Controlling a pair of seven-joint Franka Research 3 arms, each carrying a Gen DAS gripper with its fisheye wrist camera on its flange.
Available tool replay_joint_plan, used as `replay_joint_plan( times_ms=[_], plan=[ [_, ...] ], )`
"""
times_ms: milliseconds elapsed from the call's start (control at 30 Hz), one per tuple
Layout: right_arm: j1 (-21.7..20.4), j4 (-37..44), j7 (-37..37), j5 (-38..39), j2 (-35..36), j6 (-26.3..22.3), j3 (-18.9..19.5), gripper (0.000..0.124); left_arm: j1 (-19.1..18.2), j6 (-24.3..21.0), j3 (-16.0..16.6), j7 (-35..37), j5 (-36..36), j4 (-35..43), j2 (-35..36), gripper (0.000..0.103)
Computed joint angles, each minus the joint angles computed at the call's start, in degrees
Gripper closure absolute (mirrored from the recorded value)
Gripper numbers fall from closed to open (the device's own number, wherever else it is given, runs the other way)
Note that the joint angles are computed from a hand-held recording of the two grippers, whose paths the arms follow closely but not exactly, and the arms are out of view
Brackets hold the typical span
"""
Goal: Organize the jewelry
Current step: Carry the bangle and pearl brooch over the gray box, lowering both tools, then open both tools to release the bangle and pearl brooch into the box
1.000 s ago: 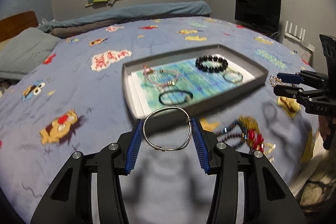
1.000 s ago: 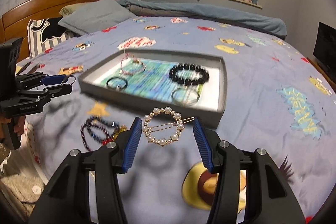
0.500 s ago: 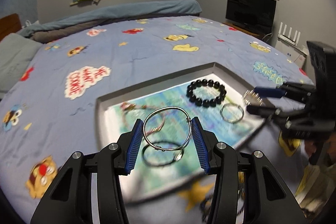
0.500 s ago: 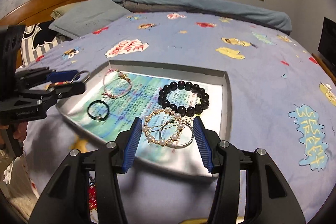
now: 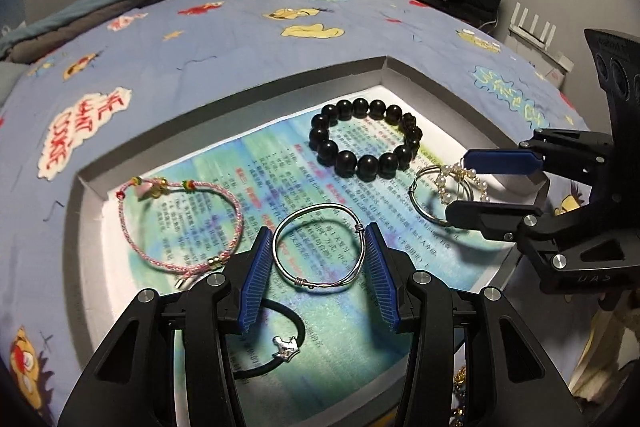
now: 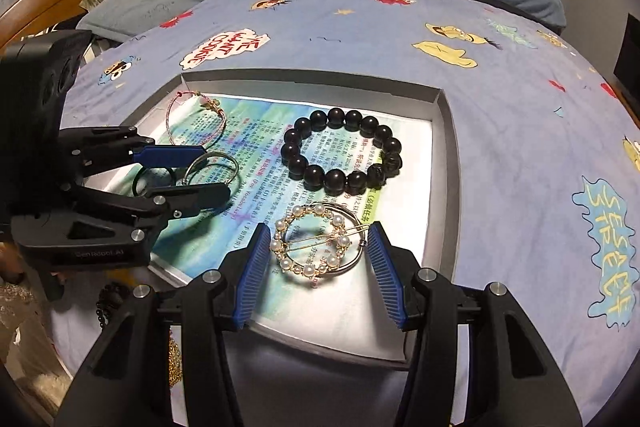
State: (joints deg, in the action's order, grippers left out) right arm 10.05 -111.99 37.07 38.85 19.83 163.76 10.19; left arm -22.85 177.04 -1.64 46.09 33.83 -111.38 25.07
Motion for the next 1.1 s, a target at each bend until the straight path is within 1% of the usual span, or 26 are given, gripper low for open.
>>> replay_joint_plan(
  times_ms=[100, 200, 367, 433, 467, 567, 633, 667, 733, 833, 900, 1033, 1067, 1100],
  plan=[
    [1.0, 0.3, 1.6, -2.2, 0.3, -0.1, -1.0, 0.073, 0.5, -0.2, -0.6, 0.6, -0.3, -0.1, -0.1, 0.054],
    [0.7, 0.3, 1.7, -2.4, 0.4, 0.1, -0.7, 0.073, 0.6, -0.1, -0.7, 0.7, -0.6, -0.1, 0.0, 0.054],
    [-0.1, 0.0, 0.7, -1.3, 0.2, 0.3, 0.2, 0.073, -0.6, 0.9, 0.9, -0.9, -0.2, -1.0, -0.6, 0.054],
    [-0.4, 0.0, 0.1, -0.6, 0.1, 0.0, 0.4, 0.073, -1.5, 1.1, 2.0, -2.1, 0.4, -1.5, -1.2, 0.054],
    [-0.5, 0.0, -0.2, -0.3, 0.0, -0.1, 0.5, 0.073, -2.6, 1.5, 3.4, -3.4, 1.2, -2.0, -1.7, 0.054],
    [-0.7, -0.2, -1.1, 0.7, -0.1, -0.2, 0.6, 0.072, -5.7, 2.5, 7.2, -7.2, 4.4, -2.9, -2.9, 0.054],
    [-0.5, -0.3, -1.3, 0.8, -0.3, -0.1, 0.5, 0.071, -6.9, 2.6, 8.6, -9.3, 6.5, -3.1, -3.4, 0.054],
    [-0.4, -0.5, -1.4, 0.9, -0.5, 0.1, 0.4, 0.07, -7.0, 2.6, 8.8, -10.1, 7.3, -3.2, -3.6, 0.054],
    [-0.5, -1.2, -2.4, 1.6, -1.0, 0.9, 0.7, 0.063, -6.6, 2.0, 8.3, -11.2, 8.6, -3.3, -4.0, 0.054],
    [-1.0, -2.4, -4.4, 4.0, -2.0, 2.7, 1.6, 0.062, -7.2, 0.9, 9.0, -14.3, 12.3, -3.4, -4.8, 0.054],
    [-1.3, -3.0, -5.6, 5.7, -2.6, 3.1, 1.9, 0.06, -8.1, 0.3, 10.2, -18.0, 15.9, -3.7, -5.7, 0.052],
    [-1.7, -4.7, -8.7, 9.3, -4.3, 4.9, 2.4, 0.053, -9.1, -0.9, 11.4, -25.1, 23.1, -4.3, -7.4, 0.049],
    [-1.8, -5.1, -9.5, 10.3, -4.8, 5.1, 2.4, 0.051, -9.1, -1.4, 11.4, -26.6, 24.6, -4.4, -7.9, 0.046],
    [-2.0, -5.5, -10.7, 11.7, -5.3, 5.4, 2.6, 0.047, -9.8, -2.1, 12.1, -29.4, 27.4, -4.7, -8.5, 0.043]
  ],
)
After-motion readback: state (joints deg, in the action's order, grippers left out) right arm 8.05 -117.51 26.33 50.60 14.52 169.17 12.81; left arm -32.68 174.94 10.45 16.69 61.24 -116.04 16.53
